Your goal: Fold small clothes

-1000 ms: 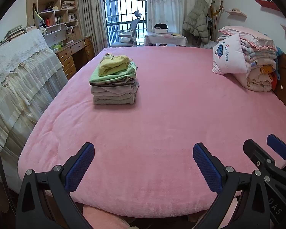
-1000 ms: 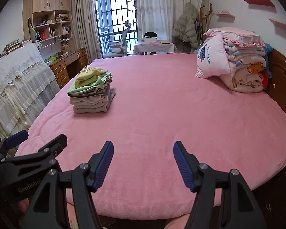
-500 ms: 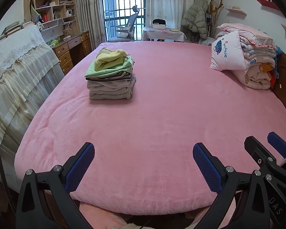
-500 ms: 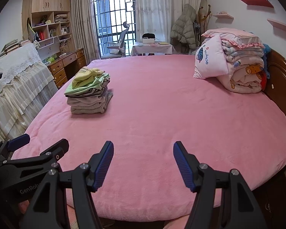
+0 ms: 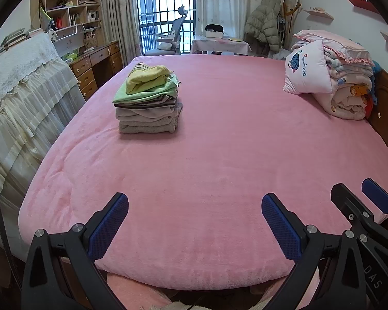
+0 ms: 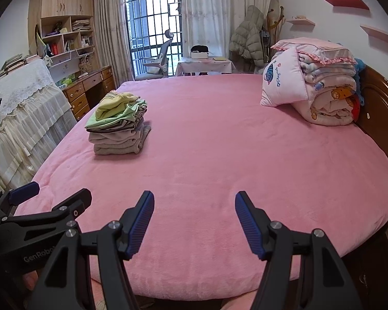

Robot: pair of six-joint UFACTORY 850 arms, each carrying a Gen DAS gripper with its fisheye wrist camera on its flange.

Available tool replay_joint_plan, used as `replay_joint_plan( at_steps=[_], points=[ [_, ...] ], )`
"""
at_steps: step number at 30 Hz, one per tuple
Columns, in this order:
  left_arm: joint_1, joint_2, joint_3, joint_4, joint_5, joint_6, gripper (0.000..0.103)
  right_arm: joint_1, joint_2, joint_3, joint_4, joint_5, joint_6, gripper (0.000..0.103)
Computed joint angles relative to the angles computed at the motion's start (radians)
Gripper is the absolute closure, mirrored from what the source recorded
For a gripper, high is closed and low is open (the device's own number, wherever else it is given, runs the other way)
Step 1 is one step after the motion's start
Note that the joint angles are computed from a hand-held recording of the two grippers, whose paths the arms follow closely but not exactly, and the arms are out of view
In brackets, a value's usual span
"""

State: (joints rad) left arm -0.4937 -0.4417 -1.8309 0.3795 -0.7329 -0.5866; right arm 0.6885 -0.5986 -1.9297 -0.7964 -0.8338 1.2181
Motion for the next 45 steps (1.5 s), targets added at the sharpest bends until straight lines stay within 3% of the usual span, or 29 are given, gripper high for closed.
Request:
replay_joint_plan(
  at_steps=[45],
  points=[
    [0.023,-0.017,-0.025,-0.069,-0.015,0.099,0.001,0.003,0.009,0.023,-0.004,-0.012,0.030,0.038]
  ],
)
